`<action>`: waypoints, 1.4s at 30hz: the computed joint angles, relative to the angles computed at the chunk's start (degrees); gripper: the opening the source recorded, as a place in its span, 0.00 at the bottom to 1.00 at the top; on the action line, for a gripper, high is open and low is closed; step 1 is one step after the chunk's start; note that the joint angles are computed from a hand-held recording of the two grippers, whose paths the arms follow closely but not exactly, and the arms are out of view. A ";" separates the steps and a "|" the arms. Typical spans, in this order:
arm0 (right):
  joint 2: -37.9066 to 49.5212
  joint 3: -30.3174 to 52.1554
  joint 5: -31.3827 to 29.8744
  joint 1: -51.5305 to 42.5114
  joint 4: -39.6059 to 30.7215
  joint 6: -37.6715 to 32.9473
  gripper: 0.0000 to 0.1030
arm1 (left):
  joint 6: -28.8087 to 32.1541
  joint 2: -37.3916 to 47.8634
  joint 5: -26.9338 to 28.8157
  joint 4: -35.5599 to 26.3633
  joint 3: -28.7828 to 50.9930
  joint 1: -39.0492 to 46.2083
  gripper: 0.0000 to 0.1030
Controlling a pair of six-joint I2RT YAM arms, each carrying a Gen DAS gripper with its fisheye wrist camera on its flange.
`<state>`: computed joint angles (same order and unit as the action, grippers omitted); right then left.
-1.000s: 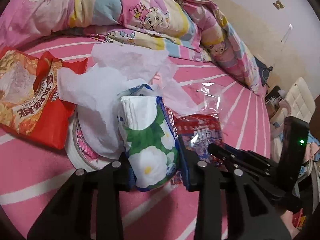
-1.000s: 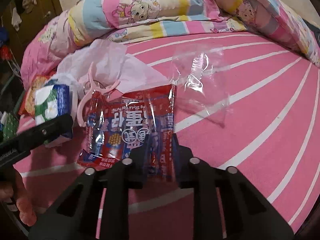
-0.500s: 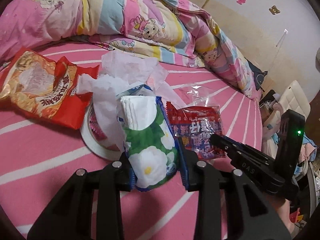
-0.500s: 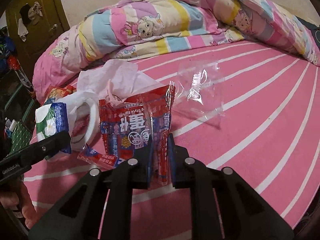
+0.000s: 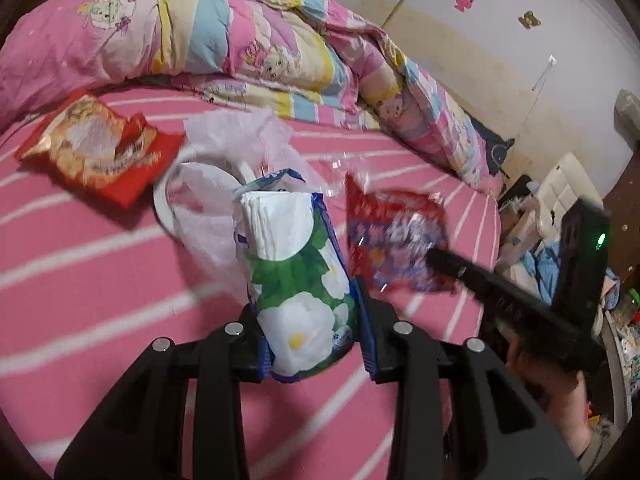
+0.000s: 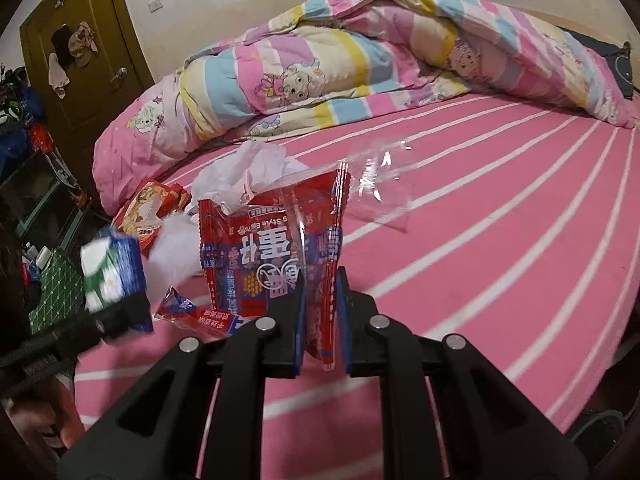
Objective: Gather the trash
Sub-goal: 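Lift both held packs and carry them over the trash bin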
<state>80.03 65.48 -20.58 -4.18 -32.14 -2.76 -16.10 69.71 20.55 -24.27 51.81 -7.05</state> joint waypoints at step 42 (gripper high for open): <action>19.16 26.20 -25.91 -86.51 -52.01 -67.10 0.13 | -28.44 22.81 -26.68 -3.80 29.47 -63.53 0.32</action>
<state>99.19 91.67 -46.49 -90.69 -84.15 -69.85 -44.53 92.51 -6.13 -28.08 81.28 -70.58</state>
